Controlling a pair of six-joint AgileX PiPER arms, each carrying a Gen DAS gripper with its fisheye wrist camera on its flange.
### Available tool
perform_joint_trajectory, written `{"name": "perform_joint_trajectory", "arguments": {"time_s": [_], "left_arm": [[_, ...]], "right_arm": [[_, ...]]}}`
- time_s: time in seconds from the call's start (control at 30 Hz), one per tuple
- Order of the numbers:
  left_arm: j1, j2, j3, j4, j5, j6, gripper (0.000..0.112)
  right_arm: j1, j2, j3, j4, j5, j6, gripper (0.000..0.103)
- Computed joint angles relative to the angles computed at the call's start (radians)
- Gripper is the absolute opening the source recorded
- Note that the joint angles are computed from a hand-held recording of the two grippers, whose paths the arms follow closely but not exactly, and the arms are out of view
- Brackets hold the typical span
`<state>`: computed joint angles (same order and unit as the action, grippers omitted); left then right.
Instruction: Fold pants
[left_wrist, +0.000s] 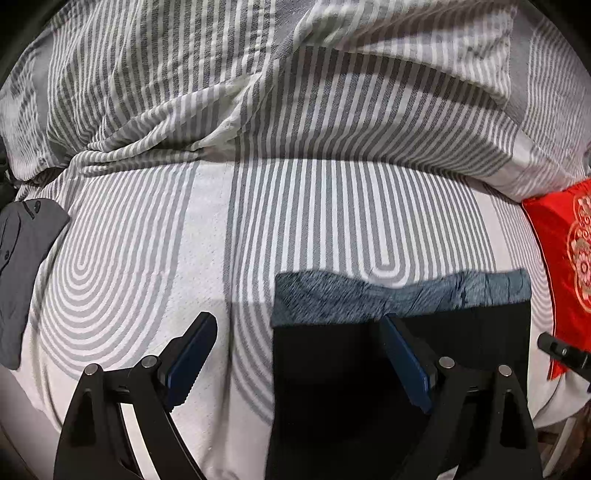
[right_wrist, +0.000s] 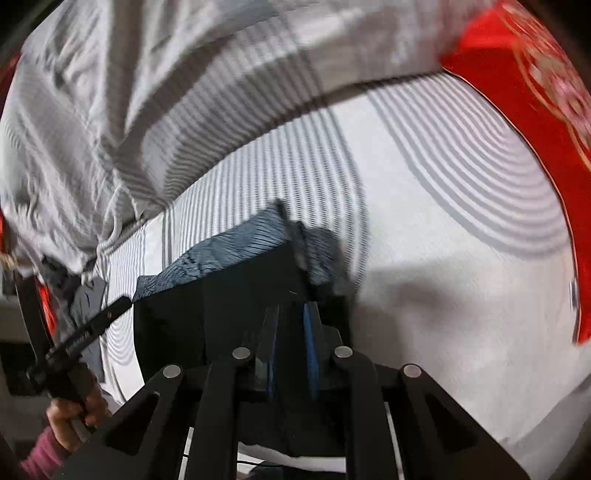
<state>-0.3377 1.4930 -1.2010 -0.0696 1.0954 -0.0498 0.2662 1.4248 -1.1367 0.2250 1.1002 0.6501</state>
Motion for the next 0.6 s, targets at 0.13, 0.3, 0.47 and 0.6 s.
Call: {"name": "perform_joint_trajectory", "arguments": {"time_s": [0.13, 0.3, 0.47, 0.6], "left_arm": [[-0.034, 0.045, -0.04, 0.087, -0.013, -0.103, 0.091], [-0.006, 0.146, -0.038, 0.093, -0.011, -0.152, 0.091], [-0.02, 0.144, 0.011, 0.106, -0.071, -0.163, 0.091], [-0.037, 0.168, 0.02, 0.13, -0.098, -0.174, 0.091]], "right_arm": [[0.034, 0.077, -0.065, -0.026, -0.018, 0.001, 0.014], [0.064, 0.139, -0.082, -0.093, 0.006, -0.004, 0.014], [0.101, 0.133, -0.001, -0.126, -0.028, -0.005, 0.011], [0.114, 0.145, 0.007, -0.149, -0.048, -0.009, 0.011]]}}
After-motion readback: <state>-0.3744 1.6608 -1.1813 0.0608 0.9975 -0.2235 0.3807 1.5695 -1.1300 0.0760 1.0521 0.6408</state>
